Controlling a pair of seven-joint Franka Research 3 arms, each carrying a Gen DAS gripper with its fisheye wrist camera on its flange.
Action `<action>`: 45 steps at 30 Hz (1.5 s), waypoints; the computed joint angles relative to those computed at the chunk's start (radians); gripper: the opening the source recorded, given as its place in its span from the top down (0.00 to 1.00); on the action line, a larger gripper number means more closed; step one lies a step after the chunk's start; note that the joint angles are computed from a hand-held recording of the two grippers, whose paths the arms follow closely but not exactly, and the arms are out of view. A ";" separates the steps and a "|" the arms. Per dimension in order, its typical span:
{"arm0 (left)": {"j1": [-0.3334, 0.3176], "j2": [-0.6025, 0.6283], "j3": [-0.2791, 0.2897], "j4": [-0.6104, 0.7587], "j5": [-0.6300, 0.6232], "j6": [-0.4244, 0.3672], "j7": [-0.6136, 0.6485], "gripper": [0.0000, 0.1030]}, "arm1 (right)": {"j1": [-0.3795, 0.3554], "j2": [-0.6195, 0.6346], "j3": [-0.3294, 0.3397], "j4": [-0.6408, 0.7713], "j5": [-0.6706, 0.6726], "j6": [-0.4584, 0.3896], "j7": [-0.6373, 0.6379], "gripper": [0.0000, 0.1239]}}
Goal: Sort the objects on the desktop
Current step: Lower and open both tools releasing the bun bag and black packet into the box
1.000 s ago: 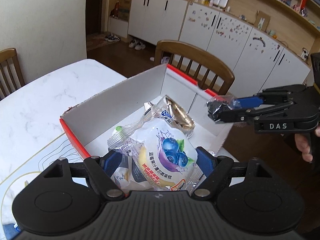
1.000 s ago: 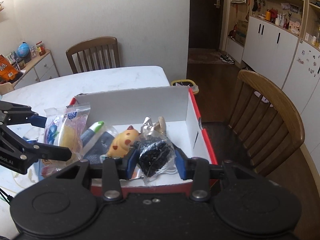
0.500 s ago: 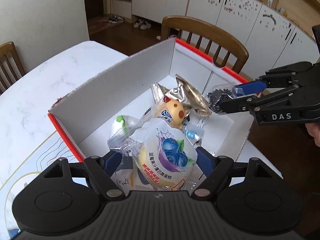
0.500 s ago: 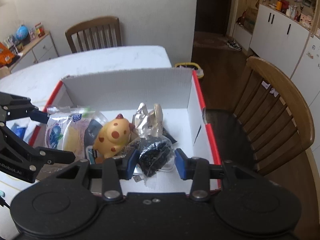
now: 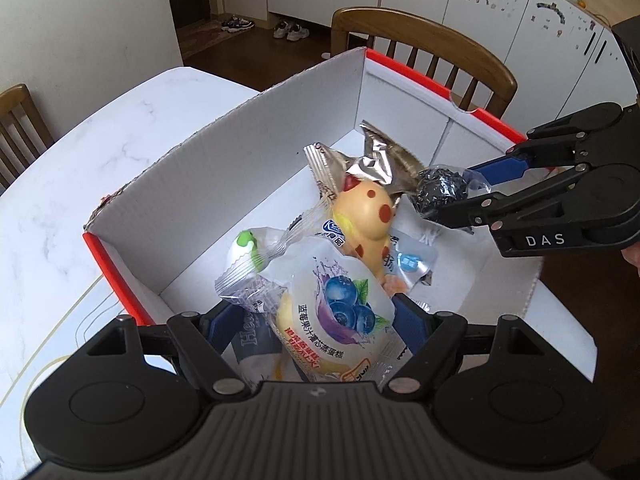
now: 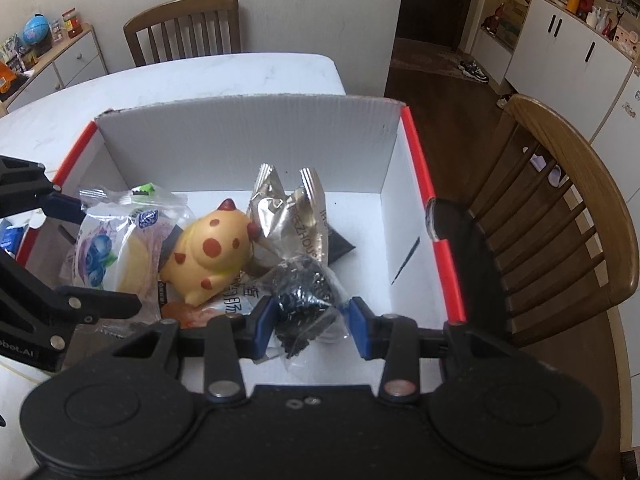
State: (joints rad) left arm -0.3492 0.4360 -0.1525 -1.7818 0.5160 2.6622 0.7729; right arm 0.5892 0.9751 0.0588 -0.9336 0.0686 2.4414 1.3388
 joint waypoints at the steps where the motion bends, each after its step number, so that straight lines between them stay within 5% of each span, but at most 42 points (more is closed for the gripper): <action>1: 0.000 0.005 0.001 0.007 0.001 -0.006 0.004 0.22 | 0.000 0.014 -0.001 0.021 0.001 -0.011 0.003 0.68; 13: -0.015 0.058 0.021 0.082 0.032 -0.071 0.037 0.22 | 0.014 0.227 -0.014 0.375 -0.002 -0.180 0.034 0.69; 19: -0.007 0.059 0.016 0.083 0.024 -0.067 0.039 0.22 | 0.008 0.135 -0.009 0.196 0.005 -0.095 0.009 0.66; 29: -0.011 0.048 0.016 0.077 0.034 -0.065 0.044 0.21 | -0.002 0.102 0.004 0.142 0.016 -0.068 -0.021 0.56; 34: -0.010 0.027 0.013 0.060 0.036 -0.062 0.040 0.21 | -0.009 0.019 0.013 0.006 0.024 0.006 -0.054 0.49; 45: -0.001 -0.043 0.011 -0.018 0.054 0.006 -0.005 0.20 | -0.032 -0.109 0.044 -0.170 0.062 0.105 -0.092 0.49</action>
